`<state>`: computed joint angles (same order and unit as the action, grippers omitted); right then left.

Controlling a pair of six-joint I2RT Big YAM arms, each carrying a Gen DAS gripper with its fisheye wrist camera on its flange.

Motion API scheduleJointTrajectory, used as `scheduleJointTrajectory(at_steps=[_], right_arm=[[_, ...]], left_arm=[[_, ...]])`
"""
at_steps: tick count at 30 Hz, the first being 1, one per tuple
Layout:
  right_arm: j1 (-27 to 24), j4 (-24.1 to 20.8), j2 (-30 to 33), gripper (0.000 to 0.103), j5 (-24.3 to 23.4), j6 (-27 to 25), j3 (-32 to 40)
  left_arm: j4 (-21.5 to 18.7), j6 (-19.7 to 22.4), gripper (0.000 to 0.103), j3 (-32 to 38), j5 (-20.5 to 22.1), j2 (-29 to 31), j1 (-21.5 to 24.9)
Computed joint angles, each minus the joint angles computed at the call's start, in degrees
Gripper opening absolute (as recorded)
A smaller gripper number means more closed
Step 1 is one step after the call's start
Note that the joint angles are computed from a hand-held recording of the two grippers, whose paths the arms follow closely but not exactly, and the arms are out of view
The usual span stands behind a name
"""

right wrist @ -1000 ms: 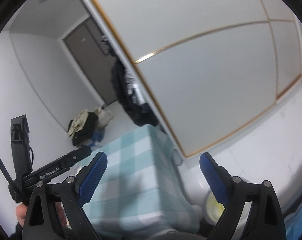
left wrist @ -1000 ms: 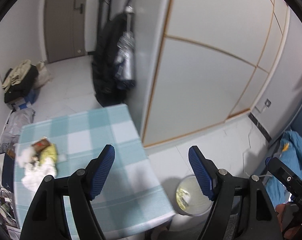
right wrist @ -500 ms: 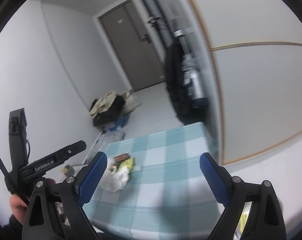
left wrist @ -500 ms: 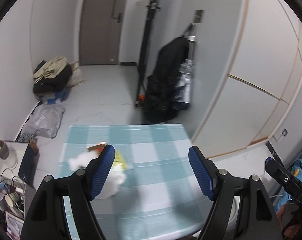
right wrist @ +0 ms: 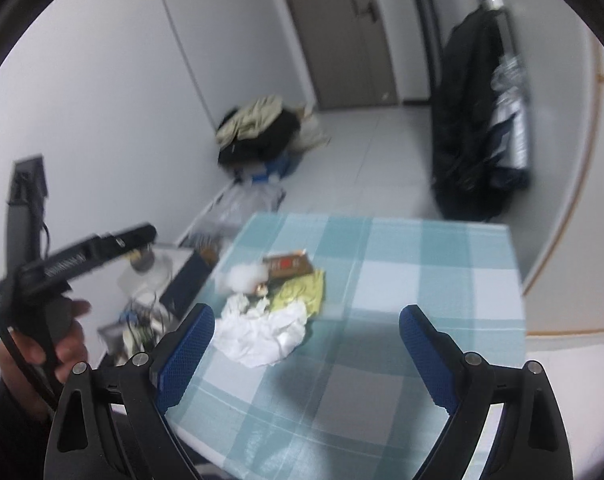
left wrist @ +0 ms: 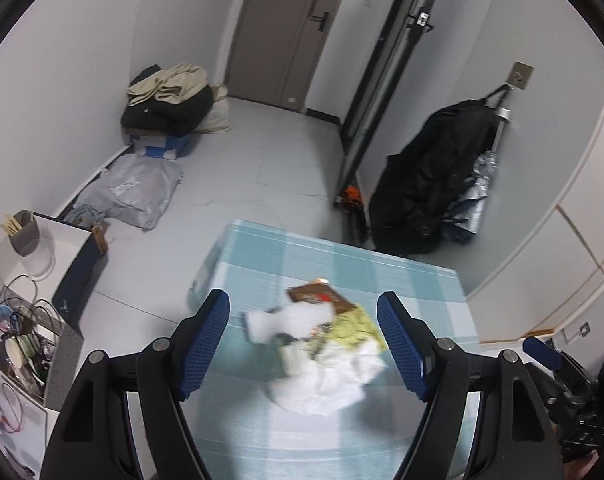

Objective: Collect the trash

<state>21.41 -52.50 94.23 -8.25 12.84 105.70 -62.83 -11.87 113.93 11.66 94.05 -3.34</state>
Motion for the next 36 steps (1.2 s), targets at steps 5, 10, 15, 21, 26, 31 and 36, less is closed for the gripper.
scheduleJointTrajectory(at_steps=[5, 10, 15, 21, 26, 31, 36], right_arm=[[0.3, -7.0, 6.8, 0.094, -5.1, -1.2, 7.1], [1.5, -17.2, 14.8, 0.086, -11.6, -4.3, 16.1], [2.7, -21.7, 19.3, 0.077, -12.1, -4.4, 21.2], [3.2, -28.7, 24.6, 0.055, -10.6, -4.5, 28.5], [3.3, -31.9, 26.0, 0.022, -9.6, -4.6, 30.1], [2.6, -31.3, 24.9, 0.003, -11.0, -4.1, 28.2], [1.7, -28.2, 22.5, 0.0, -13.9, -3.5, 25.3]], left_arm=[[-2.4, 0.4, 0.074, 2.0, 2.5, 2.1, 2.2], [-4.8, 0.2, 0.074, 3.5, 4.0, 3.9, 4.1], [-6.7, -0.6, 0.074, 4.9, 4.0, 5.3, 5.1], [-7.6, -1.1, 0.074, 6.2, 4.5, 6.2, 5.8], [-8.7, -0.6, 0.074, 6.7, 4.3, 6.9, 6.1], [-9.8, -1.3, 0.074, 7.4, 4.9, 7.4, 6.4], [-9.6, -1.6, 0.074, 7.4, 4.8, 7.3, 6.3]])
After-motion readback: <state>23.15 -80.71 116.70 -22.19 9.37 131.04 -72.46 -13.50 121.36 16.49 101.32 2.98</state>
